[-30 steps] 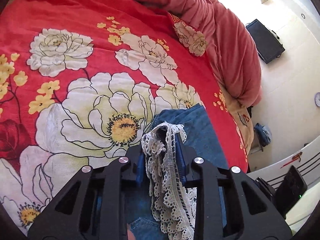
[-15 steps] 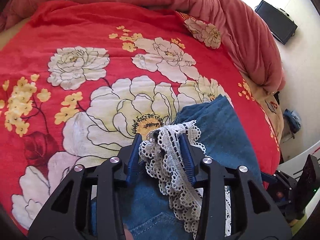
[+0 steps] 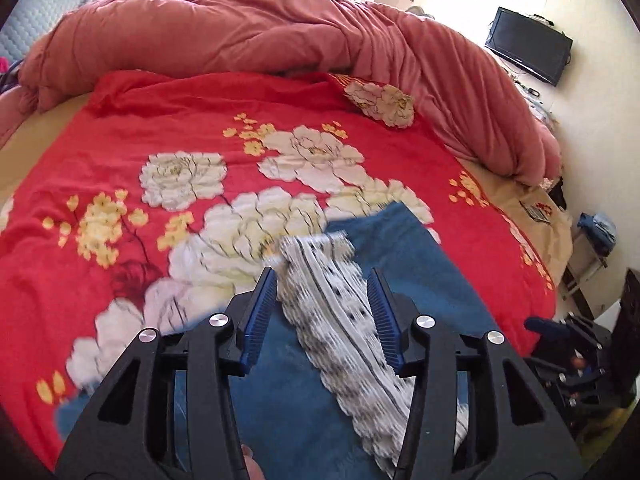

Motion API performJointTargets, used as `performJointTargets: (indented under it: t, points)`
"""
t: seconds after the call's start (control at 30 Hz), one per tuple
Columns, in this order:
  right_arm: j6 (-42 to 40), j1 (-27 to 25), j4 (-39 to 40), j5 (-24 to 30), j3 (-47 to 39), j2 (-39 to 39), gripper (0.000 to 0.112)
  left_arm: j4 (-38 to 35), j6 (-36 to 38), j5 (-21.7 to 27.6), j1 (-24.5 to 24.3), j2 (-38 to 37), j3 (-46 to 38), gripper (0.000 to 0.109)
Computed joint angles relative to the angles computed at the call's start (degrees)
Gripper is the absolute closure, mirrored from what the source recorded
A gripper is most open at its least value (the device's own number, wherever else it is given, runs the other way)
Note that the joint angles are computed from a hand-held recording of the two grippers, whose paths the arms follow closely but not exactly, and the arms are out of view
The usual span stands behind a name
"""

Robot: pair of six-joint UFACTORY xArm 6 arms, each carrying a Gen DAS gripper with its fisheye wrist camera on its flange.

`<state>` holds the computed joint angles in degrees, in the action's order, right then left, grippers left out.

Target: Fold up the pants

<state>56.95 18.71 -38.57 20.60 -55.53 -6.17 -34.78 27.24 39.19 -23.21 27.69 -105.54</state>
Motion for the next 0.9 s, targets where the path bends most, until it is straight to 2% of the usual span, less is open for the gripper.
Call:
performJointTargets:
  t: [0.03, 0.07, 0.2, 0.3, 0.43, 0.5, 0.67, 0.77, 0.9]
  points:
    - [-0.6, 0.0, 0.5, -0.7, 0.0, 0.0, 0.055, -0.5, 0.7, -0.8, -0.3, -2.2, 3.4, 0.069]
    - [-2.2, 0.0, 2.0, -1.7, 0.0, 0.3, 0.068, -1.0, 1.6, -1.3, -0.7, -4.3, 6.3, 0.069]
    - [-8.8, 0.8, 7.6, -3.8, -0.7, 2.1, 0.076, -1.0, 3.9, -3.9, -2.7, -10.1, 15.8, 0.069]
    - [-12.2, 1.4, 10.0, -4.7, -1.1, 3.2, 0.077, 1.4, 3.8, -6.3, -4.4, -12.8, 21.1, 0.076]
    - [-14.8, 1.7, 14.0, -1.4, -1.4, 4.1, 0.078, 10.9, -1.7, -7.7, -6.6, -14.4, 26.1, 0.077]
    - [-16.7, 1.8, 16.2, -0.7, -0.7, 4.1, 0.078, 12.0, -3.1, -7.7, -6.7, -15.0, 27.4, 0.077]
    - [-18.4, 1.2, 20.0, -4.2, 1.4, 3.8, 0.078, 12.7, -5.1, -8.6, -6.7, -16.2, 29.4, 0.076]
    - [-18.0, 1.2, 19.5, -4.1, 1.5, 3.6, 0.077, 12.8, -6.6, -7.9, -6.6, -16.9, 29.8, 0.076]
    - [-18.8, 1.0, 20.4, -4.7, 2.1, 3.1, 0.076, 13.5, -8.7, -7.6, -6.5, -17.4, 29.9, 0.068]
